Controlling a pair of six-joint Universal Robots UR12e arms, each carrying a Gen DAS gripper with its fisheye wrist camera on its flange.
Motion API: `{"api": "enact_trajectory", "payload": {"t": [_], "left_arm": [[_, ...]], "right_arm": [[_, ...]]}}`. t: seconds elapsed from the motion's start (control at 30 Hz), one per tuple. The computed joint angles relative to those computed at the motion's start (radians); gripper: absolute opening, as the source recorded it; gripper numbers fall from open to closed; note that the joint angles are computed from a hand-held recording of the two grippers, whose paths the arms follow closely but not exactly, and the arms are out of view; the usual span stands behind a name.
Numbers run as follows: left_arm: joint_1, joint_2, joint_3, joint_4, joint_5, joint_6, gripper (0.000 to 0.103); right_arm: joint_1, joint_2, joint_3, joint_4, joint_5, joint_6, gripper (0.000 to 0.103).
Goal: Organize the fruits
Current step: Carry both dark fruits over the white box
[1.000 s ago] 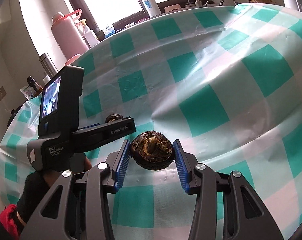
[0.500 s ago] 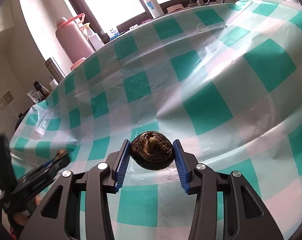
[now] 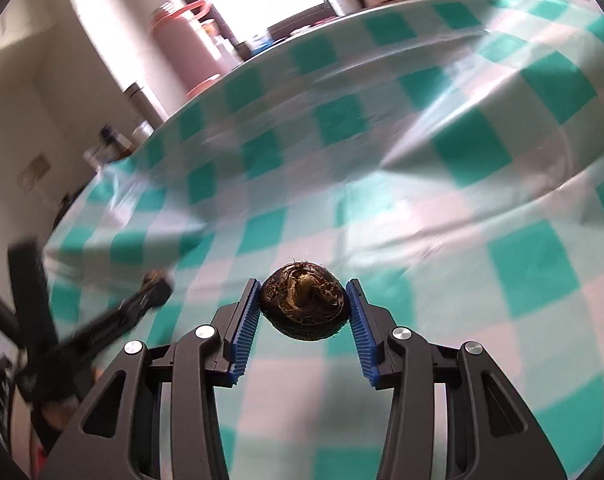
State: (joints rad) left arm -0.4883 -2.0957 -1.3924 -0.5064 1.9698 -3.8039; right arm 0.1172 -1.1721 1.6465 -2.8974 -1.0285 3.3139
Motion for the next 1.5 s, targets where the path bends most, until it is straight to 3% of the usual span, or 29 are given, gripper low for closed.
{"api": "enact_trajectory", "payload": {"t": [0.27,0.63,0.93,1.5], "left_arm": [[-0.003,-0.002,0.001,0.004,-0.002,0.009,0.043],[-0.054,0.015,-0.033,0.032,0.052,0.057,0.043],[-0.119,-0.007,0.001,0.052,0.069,0.171,0.043],[-0.187,-0.045,0.077,0.012,0.038,0.314,0.043]], "right_arm": [[0.031,-0.056,0.060,0.027,-0.018,-0.106,0.044],[-0.003,-0.129,0.163,-0.011,0.000,-0.147,0.044],[-0.067,-0.195,0.262,-0.083,0.021,-0.132,0.044],[-0.197,-0.270,0.409,-0.199,0.058,-0.074,0.044]]}}
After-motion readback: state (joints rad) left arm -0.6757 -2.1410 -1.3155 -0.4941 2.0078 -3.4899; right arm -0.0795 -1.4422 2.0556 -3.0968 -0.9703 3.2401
